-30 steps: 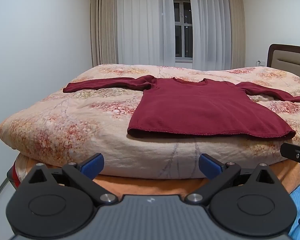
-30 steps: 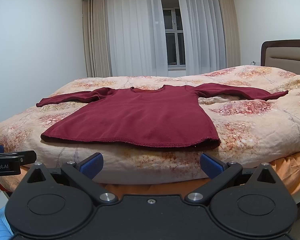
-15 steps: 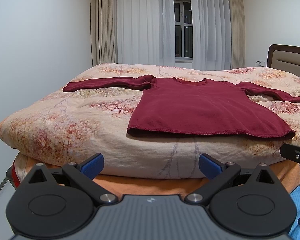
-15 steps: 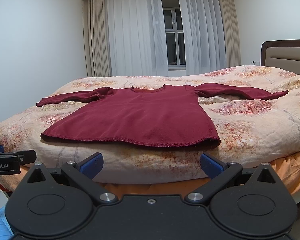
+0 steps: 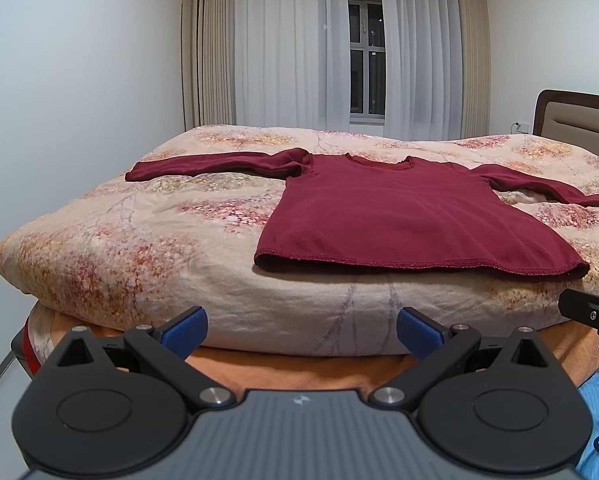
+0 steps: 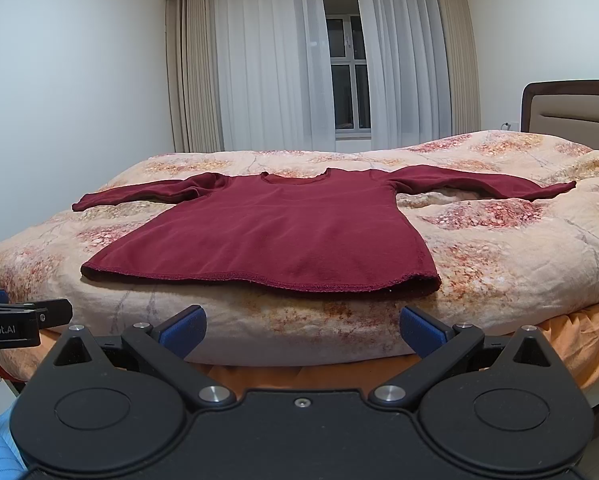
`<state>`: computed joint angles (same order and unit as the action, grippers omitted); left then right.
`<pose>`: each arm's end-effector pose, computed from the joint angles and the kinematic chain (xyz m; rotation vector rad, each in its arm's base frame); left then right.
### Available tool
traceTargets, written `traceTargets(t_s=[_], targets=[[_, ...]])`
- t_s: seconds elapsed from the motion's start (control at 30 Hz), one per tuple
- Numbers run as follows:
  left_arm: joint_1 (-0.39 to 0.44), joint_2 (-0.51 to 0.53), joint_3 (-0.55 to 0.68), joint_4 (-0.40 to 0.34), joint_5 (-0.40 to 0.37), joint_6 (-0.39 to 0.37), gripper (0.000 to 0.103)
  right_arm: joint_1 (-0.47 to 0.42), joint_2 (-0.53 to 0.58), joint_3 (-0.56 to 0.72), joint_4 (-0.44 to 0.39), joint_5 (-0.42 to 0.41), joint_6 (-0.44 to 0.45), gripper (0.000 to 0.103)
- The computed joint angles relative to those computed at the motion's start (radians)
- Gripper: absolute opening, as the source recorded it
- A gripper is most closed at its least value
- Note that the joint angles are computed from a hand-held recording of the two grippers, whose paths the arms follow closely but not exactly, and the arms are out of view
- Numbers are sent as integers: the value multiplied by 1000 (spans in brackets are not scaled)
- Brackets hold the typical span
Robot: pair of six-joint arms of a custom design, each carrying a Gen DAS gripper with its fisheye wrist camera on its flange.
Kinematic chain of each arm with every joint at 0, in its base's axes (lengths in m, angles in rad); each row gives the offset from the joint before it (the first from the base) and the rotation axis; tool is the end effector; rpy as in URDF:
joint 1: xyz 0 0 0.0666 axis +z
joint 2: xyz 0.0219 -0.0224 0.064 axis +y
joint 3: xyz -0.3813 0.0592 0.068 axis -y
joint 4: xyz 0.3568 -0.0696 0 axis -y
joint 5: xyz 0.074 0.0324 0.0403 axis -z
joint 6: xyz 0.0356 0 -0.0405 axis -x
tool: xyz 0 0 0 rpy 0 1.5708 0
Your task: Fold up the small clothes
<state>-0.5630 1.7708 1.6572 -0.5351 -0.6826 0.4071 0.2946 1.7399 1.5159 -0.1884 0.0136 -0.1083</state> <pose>0.5189 -0.3014 0.3888 -0.1992 2.0533 0.1678 0.5757 0.1738 0.3716 -0.1764 1.9837 0.2474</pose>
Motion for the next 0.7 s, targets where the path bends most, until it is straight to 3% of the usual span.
traceTargets(t_s=[0.7], targets=[[0, 2, 8, -7, 2, 4, 103, 1, -4, -5, 1, 1, 2, 103]])
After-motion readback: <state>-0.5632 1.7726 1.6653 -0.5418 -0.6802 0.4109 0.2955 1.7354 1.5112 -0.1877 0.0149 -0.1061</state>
